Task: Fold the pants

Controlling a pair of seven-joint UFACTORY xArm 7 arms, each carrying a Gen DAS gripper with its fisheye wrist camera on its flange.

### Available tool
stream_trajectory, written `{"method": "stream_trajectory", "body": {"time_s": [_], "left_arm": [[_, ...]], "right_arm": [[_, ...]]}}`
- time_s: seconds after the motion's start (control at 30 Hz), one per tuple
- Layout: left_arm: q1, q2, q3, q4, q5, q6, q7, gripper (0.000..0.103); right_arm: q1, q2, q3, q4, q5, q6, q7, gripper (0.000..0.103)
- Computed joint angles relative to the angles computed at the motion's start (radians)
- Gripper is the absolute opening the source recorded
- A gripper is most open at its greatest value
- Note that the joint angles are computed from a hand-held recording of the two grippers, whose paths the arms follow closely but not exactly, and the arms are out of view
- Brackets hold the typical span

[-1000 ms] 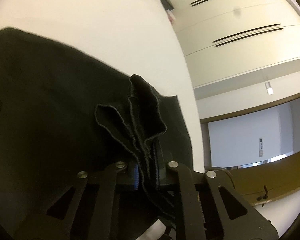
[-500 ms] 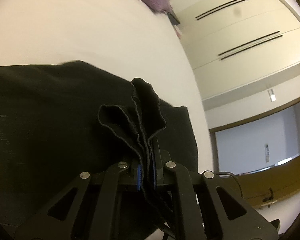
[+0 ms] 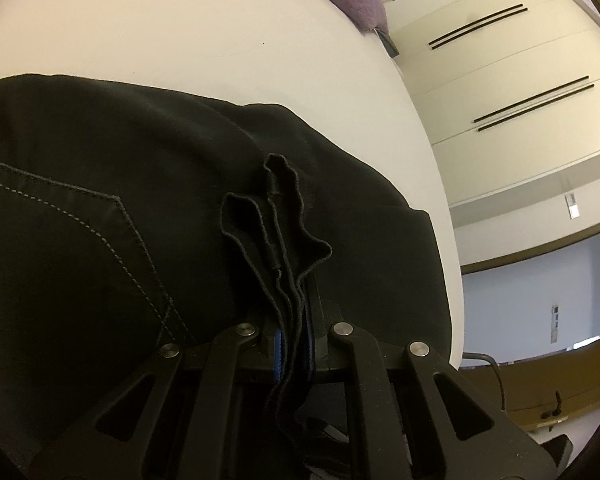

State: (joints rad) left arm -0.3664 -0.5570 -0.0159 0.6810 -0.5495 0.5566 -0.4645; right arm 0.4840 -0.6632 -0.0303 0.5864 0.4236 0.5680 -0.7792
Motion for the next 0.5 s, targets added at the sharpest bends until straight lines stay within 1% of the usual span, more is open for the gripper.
{"method": "stream_trajectory", "body": {"time_s": [0.03, 0.07, 0.1, 0.13, 0.2, 0.23, 0.3, 0.37, 0.4, 0.43, 0.5], "left_arm": [[-0.003, -0.004, 0.004, -0.002, -0.002, 0.004, 0.005, 0.008], [-0.004, -0.01, 0.009, -0.005, -0.004, 0.01, 0.009, 0.008], [0.001, 0.002, -0.002, 0.006, 0.002, 0.011, -0.003, 0.009], [0.013, 0.026, -0.023, 0.028, 0.025, 0.012, -0.025, 0.011], [0.058, -0.01, -0.05, 0.029, 0.102, 0.058, -0.069, 0.019], [0.093, -0.029, -0.073, 0.036, 0.157, 0.091, -0.111, 0.021], [0.157, -0.069, -0.113, 0.055, 0.262, 0.16, -0.195, 0.021], [0.199, -0.105, -0.144, 0.076, 0.343, 0.215, -0.266, 0.021], [0.205, -0.115, -0.156, 0.089, 0.37, 0.217, -0.288, 0.021], [0.192, -0.115, -0.157, 0.097, 0.377, 0.197, -0.288, 0.021], [0.146, -0.065, -0.164, 0.148, 0.383, 0.148, -0.257, 0.022]], "right_arm": [[0.001, 0.005, -0.008, 0.011, 0.001, 0.029, 0.001, 0.032], [0.005, 0.006, -0.023, 0.026, 0.009, 0.069, -0.005, 0.043], [0.011, 0.0, -0.042, 0.039, 0.026, 0.115, -0.014, 0.054], [0.017, -0.011, -0.071, 0.056, 0.052, 0.178, -0.029, 0.059], [0.013, -0.043, -0.128, 0.083, 0.112, 0.306, -0.055, 0.063], [0.009, -0.055, -0.177, 0.111, 0.144, 0.402, -0.066, 0.064], [-0.013, -0.053, -0.257, 0.165, 0.191, 0.53, -0.08, 0.064], [-0.052, -0.009, -0.297, 0.223, 0.221, 0.555, -0.079, 0.064], [-0.068, 0.044, -0.336, 0.274, 0.25, 0.573, -0.071, 0.064], [-0.075, 0.097, -0.363, 0.318, 0.279, 0.584, -0.072, 0.064], [-0.094, 0.224, -0.429, 0.415, 0.365, 0.607, -0.047, 0.064]]}}
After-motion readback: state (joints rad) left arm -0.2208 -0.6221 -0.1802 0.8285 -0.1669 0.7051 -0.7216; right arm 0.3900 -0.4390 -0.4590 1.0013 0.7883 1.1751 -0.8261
